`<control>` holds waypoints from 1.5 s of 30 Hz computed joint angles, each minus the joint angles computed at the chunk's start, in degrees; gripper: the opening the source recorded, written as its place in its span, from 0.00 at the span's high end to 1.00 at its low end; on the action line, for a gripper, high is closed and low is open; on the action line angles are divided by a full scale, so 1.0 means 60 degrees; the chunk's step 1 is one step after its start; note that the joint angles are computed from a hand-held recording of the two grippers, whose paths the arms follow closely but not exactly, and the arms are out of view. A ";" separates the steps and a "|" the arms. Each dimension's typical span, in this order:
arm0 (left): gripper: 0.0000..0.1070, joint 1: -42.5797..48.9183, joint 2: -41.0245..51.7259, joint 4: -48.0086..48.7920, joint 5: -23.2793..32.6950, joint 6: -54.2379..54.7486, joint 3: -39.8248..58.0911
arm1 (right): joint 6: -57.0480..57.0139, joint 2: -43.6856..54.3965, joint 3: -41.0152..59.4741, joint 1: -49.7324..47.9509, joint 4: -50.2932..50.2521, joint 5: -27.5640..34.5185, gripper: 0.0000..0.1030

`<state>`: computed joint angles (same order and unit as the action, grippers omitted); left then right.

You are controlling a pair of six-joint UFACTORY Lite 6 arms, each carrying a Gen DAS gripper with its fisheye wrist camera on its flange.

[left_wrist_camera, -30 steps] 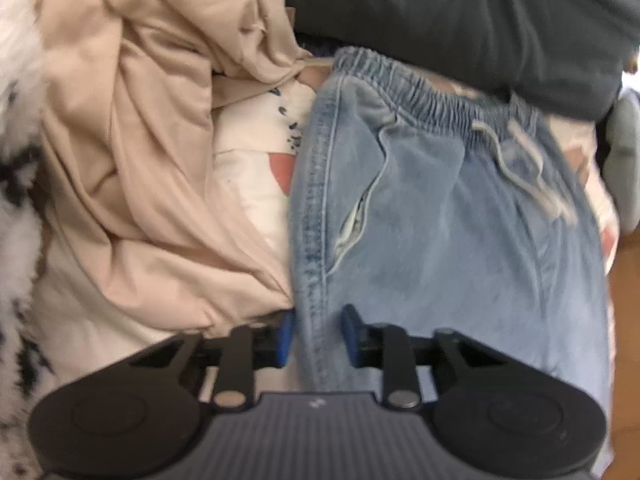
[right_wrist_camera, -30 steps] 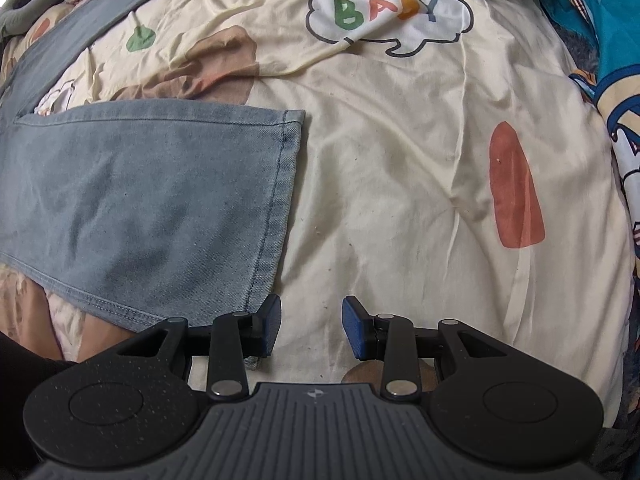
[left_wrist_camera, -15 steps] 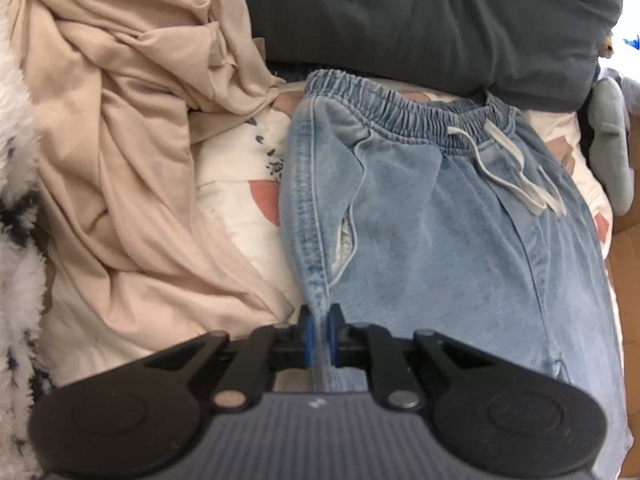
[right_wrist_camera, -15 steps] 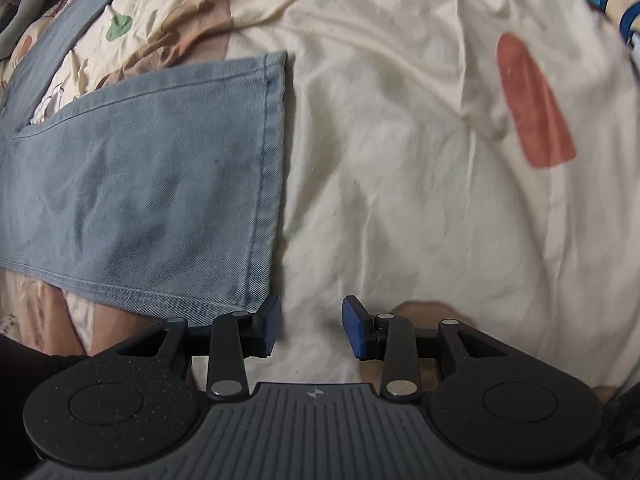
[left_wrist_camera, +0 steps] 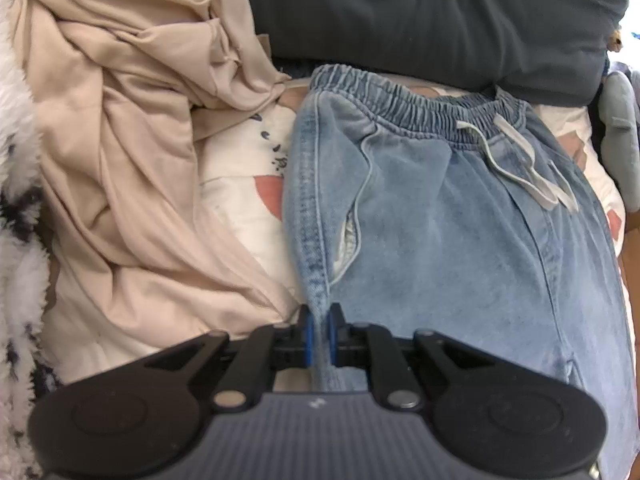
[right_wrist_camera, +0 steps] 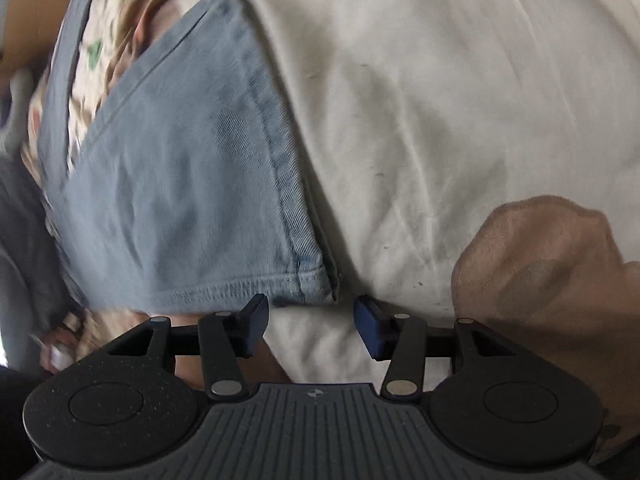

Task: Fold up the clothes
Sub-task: 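Pinch the jeans leg side edge with the left gripper while the right gripper moves to the hem, then close the right gripper on the jeans leg hem while the left gripper holds the side edge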

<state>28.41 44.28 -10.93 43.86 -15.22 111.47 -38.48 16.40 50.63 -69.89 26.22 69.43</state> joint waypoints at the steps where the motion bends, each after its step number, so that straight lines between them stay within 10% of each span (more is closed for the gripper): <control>1: 0.92 -0.0005 -0.0019 0.0007 -0.0015 -0.0010 -0.0030 | 0.0050 0.0130 0.0017 -0.0136 0.0128 0.0058 0.44; 35: 0.91 0.0019 -0.0124 0.0063 0.0088 -0.0069 -0.0112 | -0.0061 0.0604 0.0010 -0.0749 0.1988 0.0482 0.50; 42: 0.91 0.0349 -0.0654 -0.1162 -0.0890 0.0429 -0.1325 | -0.0062 0.0583 -0.0096 -0.0112 0.2012 0.0198 0.89; 45: 0.91 0.0397 -0.0744 -0.1495 -0.1192 0.0491 -0.1602 | 0.0008 0.0342 0.0024 0.0181 0.1932 0.0281 0.90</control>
